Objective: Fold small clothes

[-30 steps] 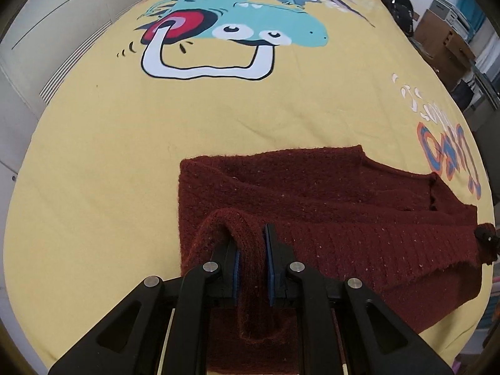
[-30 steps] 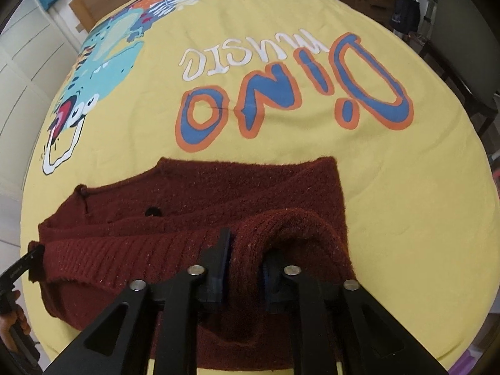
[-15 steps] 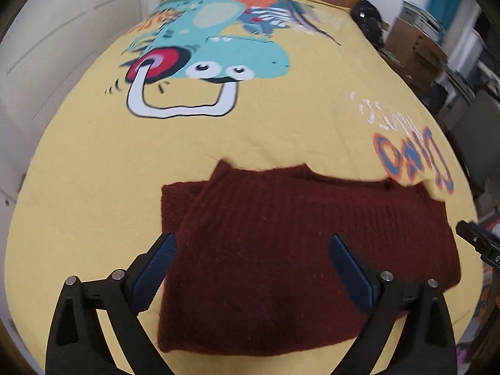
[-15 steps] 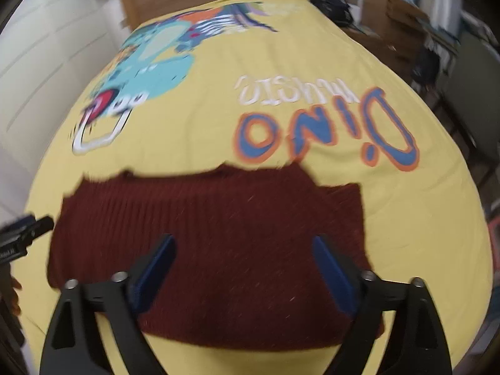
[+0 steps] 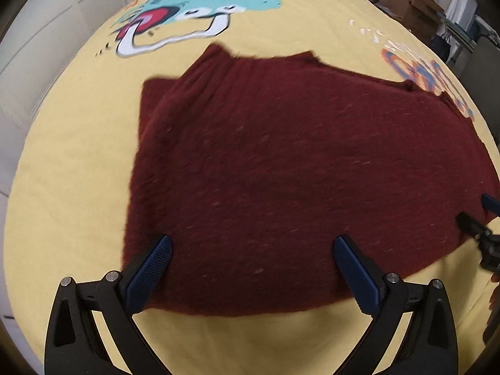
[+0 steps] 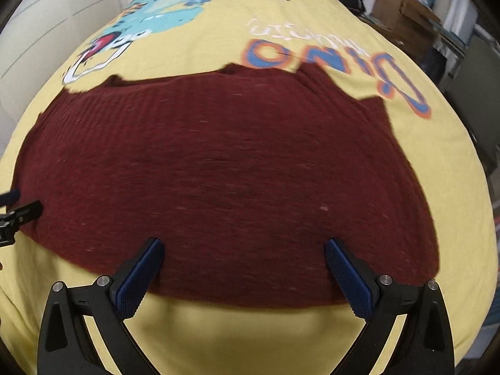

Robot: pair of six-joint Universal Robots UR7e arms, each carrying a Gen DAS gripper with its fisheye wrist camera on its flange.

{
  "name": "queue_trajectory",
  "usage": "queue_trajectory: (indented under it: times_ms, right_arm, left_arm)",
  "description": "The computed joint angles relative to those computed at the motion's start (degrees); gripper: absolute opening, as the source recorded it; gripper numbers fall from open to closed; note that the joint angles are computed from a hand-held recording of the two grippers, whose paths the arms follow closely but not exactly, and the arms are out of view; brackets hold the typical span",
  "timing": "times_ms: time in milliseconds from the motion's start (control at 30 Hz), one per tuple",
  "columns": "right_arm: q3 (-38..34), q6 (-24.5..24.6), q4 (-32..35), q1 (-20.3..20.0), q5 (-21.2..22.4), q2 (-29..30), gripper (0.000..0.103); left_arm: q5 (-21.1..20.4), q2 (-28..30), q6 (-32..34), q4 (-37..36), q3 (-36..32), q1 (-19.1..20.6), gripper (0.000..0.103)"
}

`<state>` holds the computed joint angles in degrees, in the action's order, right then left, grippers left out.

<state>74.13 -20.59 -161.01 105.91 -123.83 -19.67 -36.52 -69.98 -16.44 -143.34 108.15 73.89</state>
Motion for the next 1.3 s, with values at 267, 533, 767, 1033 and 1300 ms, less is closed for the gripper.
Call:
queue_trajectory:
  times_ms: [267, 533, 767, 1033, 1300]
  right_arm:
    - [1.49, 1.01, 1.03, -2.06, 2.26, -2.38, 0.103]
    - [1.59, 2.68, 4.64, -0.65, 0.80, -3.51, 0.103]
    - [5.45, 2.74, 4.20, 0.54, 0.32, -7.77, 0.103]
    - [11.01, 4.90, 1.71, -0.16, 0.25, -11.73, 0.103]
    - [13.17, 6.71, 2.32, -1.43, -0.97, -12.86, 0.103]
  left_arm:
    - [-0.28, -0.43, 1.95, -1.92, 0.56, 1.54, 0.102]
    - [-1.93, -0.08, -1.40, 5.46, -2.64, 1.93, 0.102]
    - [-5.26, -3.35, -1.60, 9.44, -4.59, 1.28, 0.102]
    - [-12.00, -4.27, -3.95, 11.75, -9.84, 7.02, 0.102]
    - [-22.48, 0.25, -2.46, 7.72, -12.65, 11.91, 0.101]
